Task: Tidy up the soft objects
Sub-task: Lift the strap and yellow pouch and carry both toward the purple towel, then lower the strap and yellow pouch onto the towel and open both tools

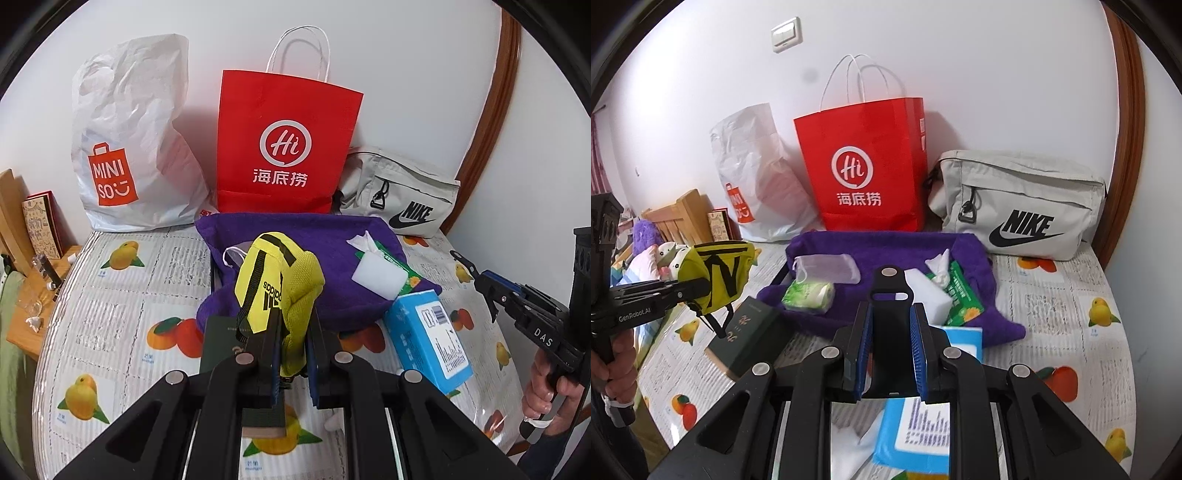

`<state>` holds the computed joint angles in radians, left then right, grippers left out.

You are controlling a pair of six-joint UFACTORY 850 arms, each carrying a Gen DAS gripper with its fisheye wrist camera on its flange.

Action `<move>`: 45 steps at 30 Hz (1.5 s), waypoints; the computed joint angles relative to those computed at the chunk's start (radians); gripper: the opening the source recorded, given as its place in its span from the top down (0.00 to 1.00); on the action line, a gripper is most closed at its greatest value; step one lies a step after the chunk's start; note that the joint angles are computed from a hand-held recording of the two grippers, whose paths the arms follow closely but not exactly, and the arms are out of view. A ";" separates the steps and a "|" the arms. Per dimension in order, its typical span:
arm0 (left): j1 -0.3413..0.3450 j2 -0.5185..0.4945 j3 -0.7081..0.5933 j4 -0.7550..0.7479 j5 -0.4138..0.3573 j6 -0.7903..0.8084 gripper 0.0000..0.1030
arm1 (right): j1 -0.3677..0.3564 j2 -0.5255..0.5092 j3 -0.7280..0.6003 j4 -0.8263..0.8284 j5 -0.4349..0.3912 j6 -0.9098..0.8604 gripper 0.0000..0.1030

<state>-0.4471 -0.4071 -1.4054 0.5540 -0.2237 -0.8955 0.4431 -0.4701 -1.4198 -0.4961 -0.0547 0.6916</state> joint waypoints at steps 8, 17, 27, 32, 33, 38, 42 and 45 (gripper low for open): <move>0.015 -0.059 -0.081 -0.062 -0.022 0.076 0.89 | -0.023 -0.075 -0.107 0.289 -0.030 -0.289 0.80; 0.036 -0.156 -0.206 -0.225 -0.058 0.246 0.89 | -0.047 -0.184 -0.261 0.596 -0.090 -0.580 0.80; 0.044 -0.317 -0.440 -0.377 -0.146 0.418 0.89 | -0.076 -0.388 -0.552 0.674 -0.239 -0.630 0.80; 0.038 -0.420 -0.602 -0.415 -0.207 0.470 0.89 | -0.083 -0.492 -0.715 0.659 -0.312 -0.631 0.80; 0.038 -0.441 -0.631 -0.437 -0.215 0.488 0.89 | -0.085 -0.517 -0.753 0.667 -0.333 -0.640 0.80; 0.046 -0.512 -0.714 -0.545 -0.253 0.575 0.89 | -0.092 -0.624 -0.902 0.672 -0.449 -0.642 0.80; 0.050 -0.536 -0.737 -0.569 -0.273 0.606 0.89 | -0.095 -0.701 -1.014 0.672 -0.550 -0.637 0.80; 0.059 -0.544 -0.740 -0.660 -0.272 0.681 0.89 | -0.096 -0.741 -1.071 0.680 -0.593 -0.646 0.80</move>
